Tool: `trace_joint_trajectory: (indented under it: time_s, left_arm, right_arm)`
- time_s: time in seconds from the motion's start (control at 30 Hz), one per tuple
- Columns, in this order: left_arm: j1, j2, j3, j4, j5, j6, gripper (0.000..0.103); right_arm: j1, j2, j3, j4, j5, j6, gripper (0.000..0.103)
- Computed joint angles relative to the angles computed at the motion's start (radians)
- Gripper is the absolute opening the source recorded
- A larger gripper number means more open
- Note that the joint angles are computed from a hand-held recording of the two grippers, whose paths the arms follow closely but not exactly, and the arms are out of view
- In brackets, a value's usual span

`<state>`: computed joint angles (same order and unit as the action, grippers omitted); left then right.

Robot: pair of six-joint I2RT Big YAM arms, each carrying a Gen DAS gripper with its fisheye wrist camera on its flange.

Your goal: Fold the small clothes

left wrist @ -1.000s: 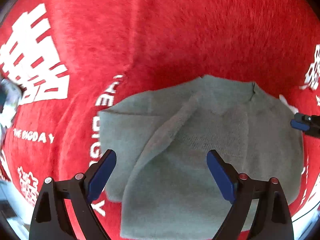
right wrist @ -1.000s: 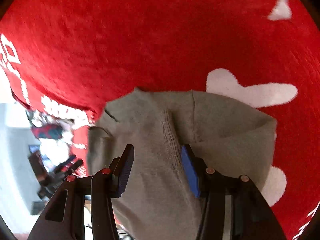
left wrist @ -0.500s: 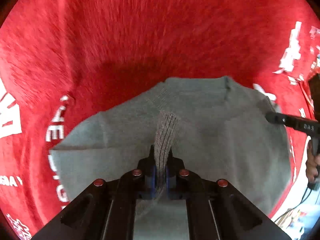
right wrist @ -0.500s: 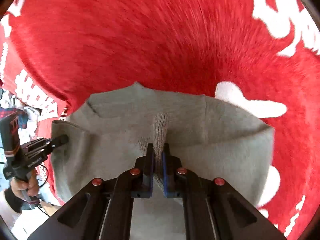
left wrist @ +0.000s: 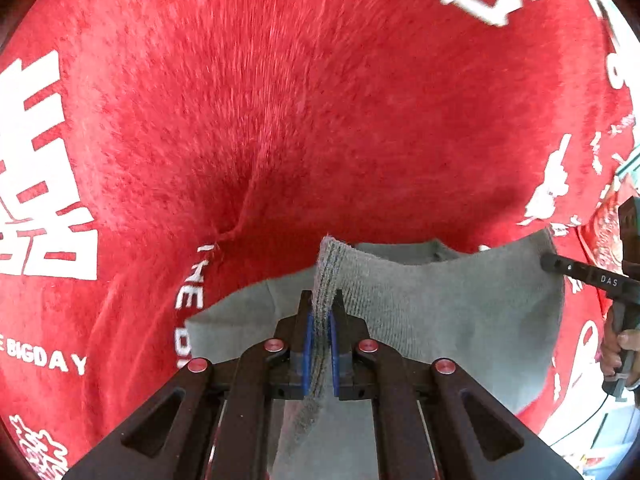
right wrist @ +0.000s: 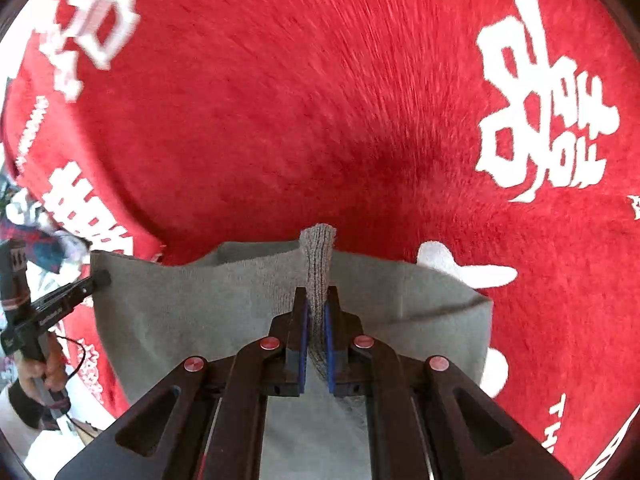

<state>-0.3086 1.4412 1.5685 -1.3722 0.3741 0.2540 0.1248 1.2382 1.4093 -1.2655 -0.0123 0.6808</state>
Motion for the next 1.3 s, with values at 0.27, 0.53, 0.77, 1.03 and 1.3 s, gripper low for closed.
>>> trace_joint_trajectory:
  time_s: [0.27, 0.53, 0.77, 1.03, 1.3]
  left_arm:
    - [-0.074, 0.121, -0.088, 0.123, -0.187, -0.100, 0.008]
    - [-0.086, 0.119, -0.101, 0.143, -0.276, -0.097, 0.009]
    - [-0.047, 0.052, -0.060, 0.069, -0.288, -0.075, 0.009]
    - [-0.051, -0.073, -0.205, 0.014, -0.278, -0.041, 0.009]
    - [0.042, -0.140, -0.316, 0.007, -0.259, -0.024, 0.009]
  right_arm:
    - [-0.093, 0.092, -0.141, 0.092, -0.059, 0.044, 0.008]
    - [-0.071, 0.107, -0.087, 0.025, 0.020, 0.004, 0.008]
    - [-0.072, -0.005, -0.094, -0.016, -0.023, 0.139, 0.015]
    - [0.119, -0.134, -0.215, -0.067, -0.041, 0.273, 0.014]
    - [0.084, -0.297, -0.331, -0.053, -0.071, 0.469, 0.015]
